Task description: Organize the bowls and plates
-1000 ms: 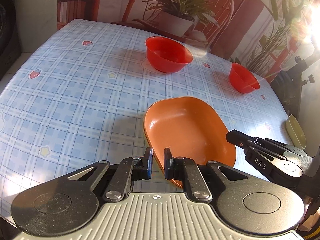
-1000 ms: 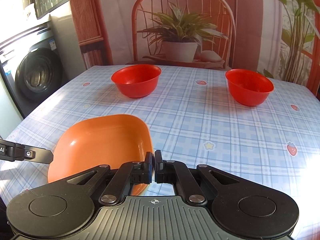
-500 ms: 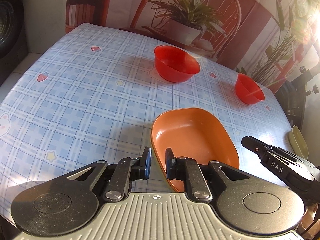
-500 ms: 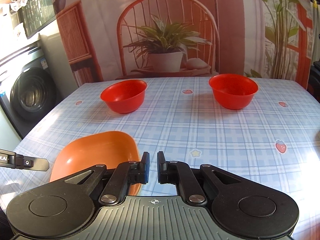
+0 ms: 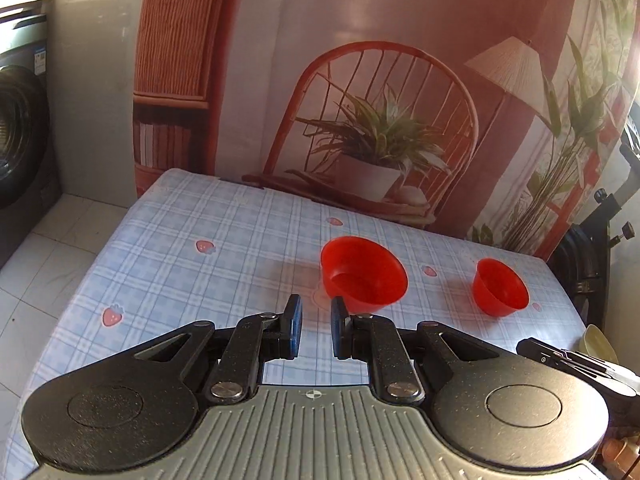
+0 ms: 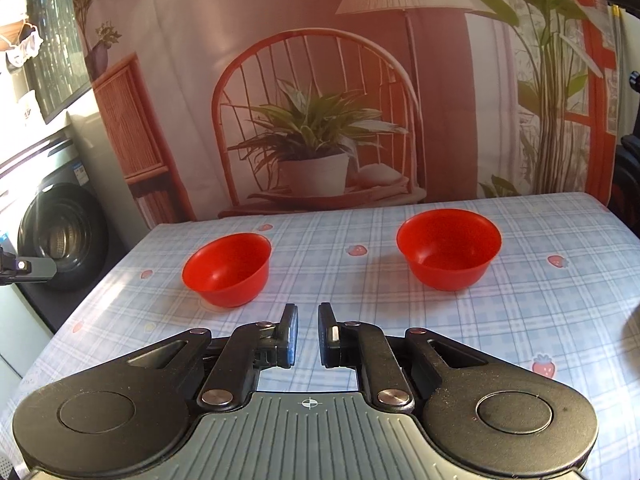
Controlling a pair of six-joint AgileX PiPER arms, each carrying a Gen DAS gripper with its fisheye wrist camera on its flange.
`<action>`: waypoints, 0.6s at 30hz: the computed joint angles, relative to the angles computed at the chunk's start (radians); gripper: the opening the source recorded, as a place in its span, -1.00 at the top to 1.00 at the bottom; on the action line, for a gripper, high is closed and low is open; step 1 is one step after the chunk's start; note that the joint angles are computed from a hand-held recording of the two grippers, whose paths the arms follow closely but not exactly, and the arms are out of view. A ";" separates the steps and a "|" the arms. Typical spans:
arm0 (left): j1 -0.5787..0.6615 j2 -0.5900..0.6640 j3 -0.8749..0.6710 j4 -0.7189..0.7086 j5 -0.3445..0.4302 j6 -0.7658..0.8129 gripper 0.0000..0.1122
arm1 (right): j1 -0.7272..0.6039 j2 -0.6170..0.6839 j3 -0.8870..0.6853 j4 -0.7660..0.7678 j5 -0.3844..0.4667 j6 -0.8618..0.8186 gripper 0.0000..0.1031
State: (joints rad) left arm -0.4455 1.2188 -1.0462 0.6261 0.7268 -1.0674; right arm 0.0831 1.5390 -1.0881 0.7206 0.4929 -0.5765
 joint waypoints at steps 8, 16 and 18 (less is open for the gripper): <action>0.129 0.148 -0.077 -0.069 -0.141 0.155 0.69 | 0.043 0.206 -0.211 0.004 0.024 0.002 0.70; 0.234 0.354 -0.219 -0.106 -0.293 0.211 0.69 | 0.126 0.453 -0.489 -0.124 0.086 0.122 0.68; 0.254 0.392 -0.255 -0.089 -0.318 0.197 0.69 | 0.140 0.505 -0.546 -0.139 0.100 0.134 0.64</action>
